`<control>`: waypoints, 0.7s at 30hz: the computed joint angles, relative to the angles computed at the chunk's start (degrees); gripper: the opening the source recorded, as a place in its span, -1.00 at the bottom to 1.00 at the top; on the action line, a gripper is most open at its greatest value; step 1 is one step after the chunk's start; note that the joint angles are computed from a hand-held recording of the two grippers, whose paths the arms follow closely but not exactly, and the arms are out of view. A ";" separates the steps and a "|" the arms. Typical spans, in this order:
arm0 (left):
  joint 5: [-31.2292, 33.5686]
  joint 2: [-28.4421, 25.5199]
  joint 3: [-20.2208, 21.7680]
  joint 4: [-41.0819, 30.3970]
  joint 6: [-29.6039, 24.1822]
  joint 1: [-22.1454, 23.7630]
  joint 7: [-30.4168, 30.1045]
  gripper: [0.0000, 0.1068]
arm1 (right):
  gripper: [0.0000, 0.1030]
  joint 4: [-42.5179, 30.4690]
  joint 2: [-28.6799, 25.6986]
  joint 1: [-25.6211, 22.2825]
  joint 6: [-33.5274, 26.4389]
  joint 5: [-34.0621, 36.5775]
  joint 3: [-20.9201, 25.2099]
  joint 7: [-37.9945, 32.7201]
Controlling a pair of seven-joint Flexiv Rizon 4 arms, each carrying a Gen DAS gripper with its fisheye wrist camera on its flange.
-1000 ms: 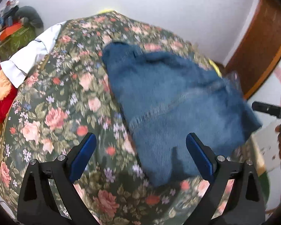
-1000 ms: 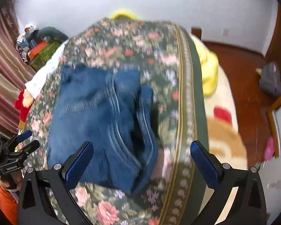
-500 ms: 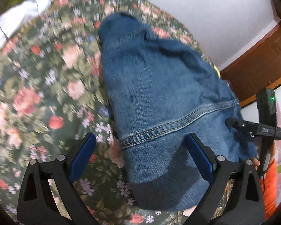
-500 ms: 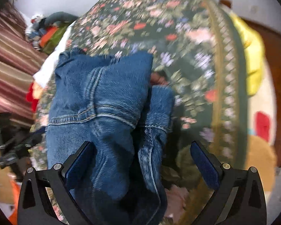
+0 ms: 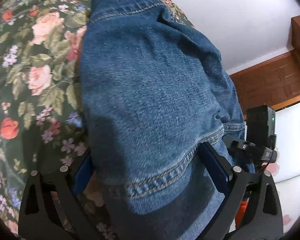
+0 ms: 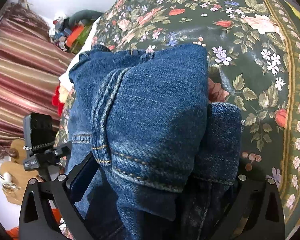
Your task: Fold large clothes
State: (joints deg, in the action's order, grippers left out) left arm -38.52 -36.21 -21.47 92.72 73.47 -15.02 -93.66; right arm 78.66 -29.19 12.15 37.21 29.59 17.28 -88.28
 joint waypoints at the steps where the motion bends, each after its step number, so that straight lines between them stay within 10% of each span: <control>1: -0.99 -0.48 -1.23 -0.11 0.30 0.63 0.70 0.85 | 1.00 0.45 0.18 0.19 0.93 0.06 -0.08 0.21; 13: 6.39 5.04 3.97 0.99 -1.96 -3.01 -1.81 0.30 | 0.07 8.56 7.97 3.03 8.02 -4.98 -0.90 5.15; 21: 7.14 12.19 4.90 4.37 -0.99 -3.87 -0.25 0.19 | -0.14 11.76 15.08 5.04 9.31 -6.34 -1.21 8.22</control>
State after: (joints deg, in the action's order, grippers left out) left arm -31.37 -24.02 -16.57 97.10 72.48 -18.89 -93.91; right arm 90.43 -14.11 17.19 46.52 23.25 16.07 -80.05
